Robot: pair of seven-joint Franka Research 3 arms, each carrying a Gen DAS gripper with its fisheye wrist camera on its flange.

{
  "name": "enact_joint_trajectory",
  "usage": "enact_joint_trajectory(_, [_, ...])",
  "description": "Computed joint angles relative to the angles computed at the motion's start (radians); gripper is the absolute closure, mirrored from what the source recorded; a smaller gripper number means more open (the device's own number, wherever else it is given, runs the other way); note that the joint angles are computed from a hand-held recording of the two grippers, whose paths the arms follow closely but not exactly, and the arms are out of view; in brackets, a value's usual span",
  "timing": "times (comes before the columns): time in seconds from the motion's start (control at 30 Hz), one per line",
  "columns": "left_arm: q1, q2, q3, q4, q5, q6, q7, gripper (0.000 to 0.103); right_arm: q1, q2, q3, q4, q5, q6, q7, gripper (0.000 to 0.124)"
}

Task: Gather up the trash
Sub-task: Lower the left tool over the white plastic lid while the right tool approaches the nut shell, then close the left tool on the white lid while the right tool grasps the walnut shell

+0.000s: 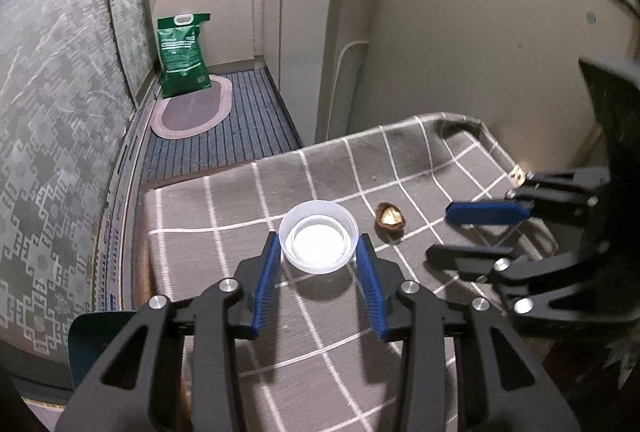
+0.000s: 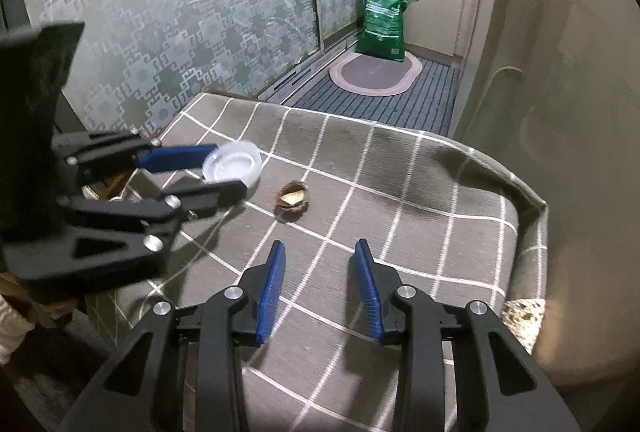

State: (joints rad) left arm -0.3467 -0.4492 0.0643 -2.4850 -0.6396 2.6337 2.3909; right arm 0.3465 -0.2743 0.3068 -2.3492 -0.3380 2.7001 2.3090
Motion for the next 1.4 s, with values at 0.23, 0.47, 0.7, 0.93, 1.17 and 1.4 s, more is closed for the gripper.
enact_joint_trajectory(0.23, [0.006, -0.044, 0.028, -0.003, -0.028, -0.04, 0.019, 0.062, -0.004, 0.031, 0.005, 0.037, -0.045, -0.019, 0.03, 0.092])
enact_joint_trajectory(0.47, [0.028, -0.074, 0.052, -0.011, -0.027, -0.066, 0.04, 0.062, 0.013, 0.084, -0.007, 0.097, -0.098, -0.047, 0.063, 0.098])
enact_joint_trajectory(0.7, [0.052, -0.095, 0.08, -0.012, -0.031, -0.086, 0.065, 0.062, 0.046, 0.133, -0.026, 0.155, -0.151, -0.082, 0.107, 0.105])
enact_joint_trajectory(0.93, [0.093, -0.099, 0.108, -0.002, -0.033, -0.111, 0.085, 0.062, 0.091, 0.183, -0.049, 0.228, -0.183, -0.101, 0.116, 0.105])
enact_joint_trajectory(1.17, [0.15, -0.088, 0.125, 0.004, -0.019, -0.125, 0.104, 0.062, 0.144, 0.233, -0.063, 0.32, -0.227, -0.111, 0.13, 0.105])
enact_joint_trajectory(1.4, [0.207, -0.071, 0.138, 0.001, 0.012, -0.123, 0.127, 0.062, 0.2, 0.304, -0.086, 0.425, -0.238, -0.1, 0.119, 0.105])
